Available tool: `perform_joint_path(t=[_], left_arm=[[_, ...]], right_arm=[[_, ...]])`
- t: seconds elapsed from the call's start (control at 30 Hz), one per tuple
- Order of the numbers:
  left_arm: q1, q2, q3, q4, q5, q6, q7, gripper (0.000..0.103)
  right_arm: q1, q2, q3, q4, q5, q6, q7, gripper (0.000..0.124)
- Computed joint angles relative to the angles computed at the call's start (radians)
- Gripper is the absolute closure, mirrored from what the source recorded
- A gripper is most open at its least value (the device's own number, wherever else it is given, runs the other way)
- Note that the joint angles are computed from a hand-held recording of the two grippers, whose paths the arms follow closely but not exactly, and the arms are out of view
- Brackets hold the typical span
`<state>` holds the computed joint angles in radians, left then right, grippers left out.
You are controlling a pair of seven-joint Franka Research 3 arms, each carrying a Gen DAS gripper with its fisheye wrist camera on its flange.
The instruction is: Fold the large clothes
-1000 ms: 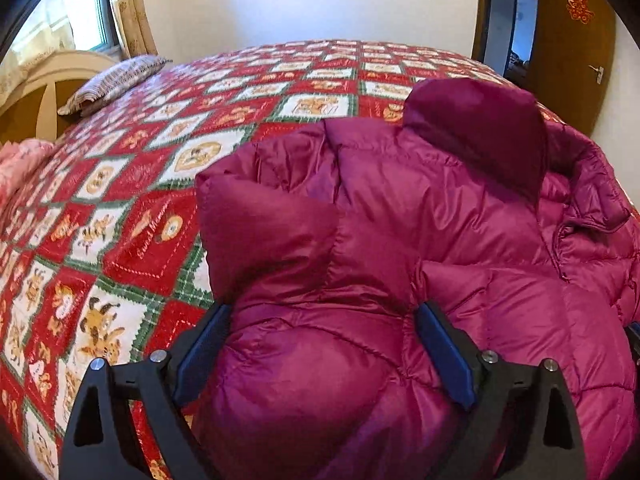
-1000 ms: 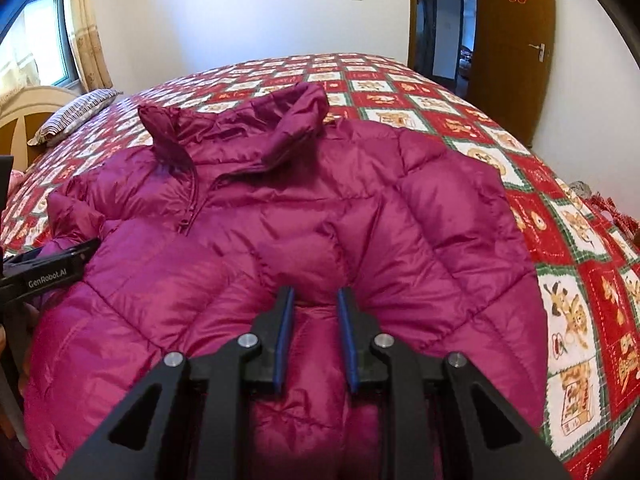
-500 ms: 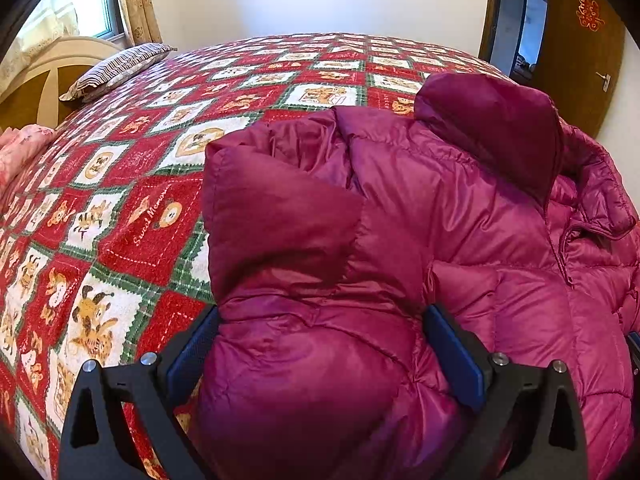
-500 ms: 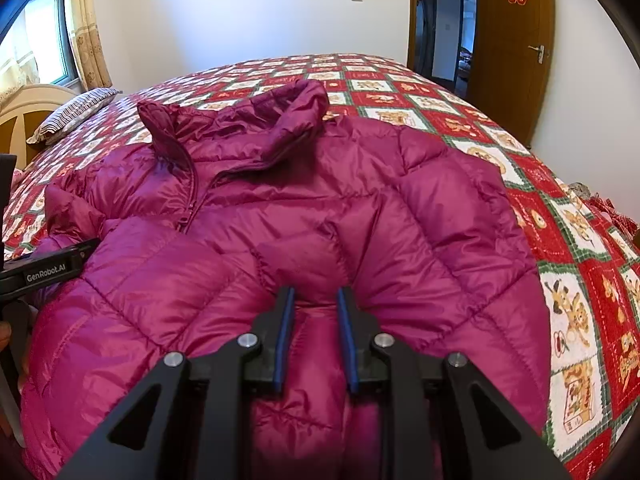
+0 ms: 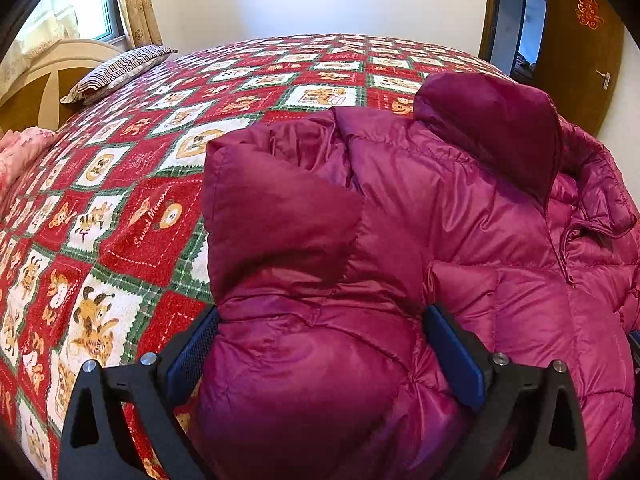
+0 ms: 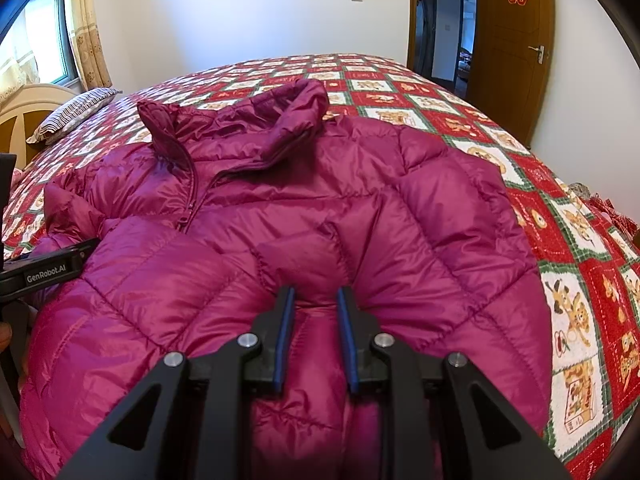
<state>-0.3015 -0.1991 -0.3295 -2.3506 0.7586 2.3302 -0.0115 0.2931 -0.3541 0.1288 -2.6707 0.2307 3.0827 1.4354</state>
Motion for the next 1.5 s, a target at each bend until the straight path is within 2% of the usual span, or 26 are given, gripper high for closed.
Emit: perform_joint_path(t=[0.13, 0.23, 0.3, 0.33, 0.37, 0.43, 0.5, 0.6, 0.83, 1.0, 1.03, 1.07, 1.1, 1.13, 1.17, 1.33, 1.5], left_arm=[[-0.003, -0.004, 0.001, 0.002, -0.007, -0.007, 0.008, 0.002], [-0.012, -0.045, 0.003, 0.012, -0.064, -0.059, 0.052, 0.003], [-0.007, -0.102, 0.001, -0.001, -0.055, -0.042, 0.044, 0.003], [0.0, -0.134, 0.004, 0.0, -0.043, -0.024, 0.05, 0.003], [0.009, -0.146, 0.005, 0.009, -0.039, -0.013, 0.059, 0.003], [0.034, -0.146, 0.005, 0.047, -0.023, -0.001, 0.082, 0.003], [0.055, -0.104, 0.019, 0.109, -0.03, 0.024, 0.131, 0.003], [0.078, 0.006, 0.011, 0.243, 0.005, -0.021, 0.197, 0.003], [0.04, 0.3, 0.07, 0.537, 0.029, -0.136, 0.387, 0.003], [0.018, 0.346, 0.114, 0.535, 0.007, -0.085, 0.453, 0.003], [0.017, 0.335, 0.12, 0.508, 0.021, -0.046, 0.448, 0.007], [0.018, 0.33, 0.123, 0.493, 0.023, -0.019, 0.453, 0.03], [0.026, 0.322, 0.124, 0.471, 0.001, 0.027, 0.488, 0.065], [0.033, 0.313, 0.123, 0.453, -0.032, 0.056, 0.521, 0.079], [0.036, 0.307, 0.124, 0.441, -0.048, 0.072, 0.531, 0.088], [0.041, 0.193, 0.122, 0.309, 0.067, 0.176, 0.406, 0.092], [0.049, 0.131, 0.081, 0.233, 0.173, 0.17, 0.327, 0.094]], right_arm=[[-0.008, 0.002, 0.007, 0.002, -0.008, 0.0, 0.005, 0.099], [0.071, -0.017, -0.086, 0.019, 0.047, -0.065, -0.065, 0.096], [0.084, -0.048, -0.113, 0.033, 0.077, -0.113, -0.108, 0.066], [0.114, -0.066, -0.153, 0.046, 0.108, -0.125, -0.162, 0.059], [0.118, -0.071, -0.159, 0.055, 0.124, -0.128, -0.189, 0.054], [0.086, -0.06, -0.147, 0.105, 0.121, -0.14, -0.218, 0.054], [0.081, -0.012, -0.161, 0.189, 0.146, -0.155, -0.253, 0.053], [0.029, 0.079, -0.122, 0.303, 0.129, -0.173, -0.248, 0.053], [-0.019, 0.291, -0.071, 0.545, 0.049, -0.259, -0.253, 0.051], [-0.016, 0.409, -0.059, 0.673, 0.012, -0.348, -0.267, 0.051], [-0.013, 0.426, -0.058, 0.691, -0.004, -0.367, -0.274, 0.053], [-0.01, 0.43, -0.059, 0.692, -0.022, -0.369, -0.271, 0.069], [-0.006, 0.441, -0.06, 0.699, -0.051, -0.378, -0.274, 0.091], [-0.004, 0.444, -0.061, 0.697, -0.068, -0.379, -0.276, 0.101], [-0.002, 0.442, -0.064, 0.686, -0.088, -0.36, -0.27, 0.107], [-0.021, 0.37, -0.064, 0.576, 0.005, -0.237, -0.335, 0.112], [-0.025, 0.328, -0.065, 0.497, 0.032, -0.161, -0.384, 0.114]])
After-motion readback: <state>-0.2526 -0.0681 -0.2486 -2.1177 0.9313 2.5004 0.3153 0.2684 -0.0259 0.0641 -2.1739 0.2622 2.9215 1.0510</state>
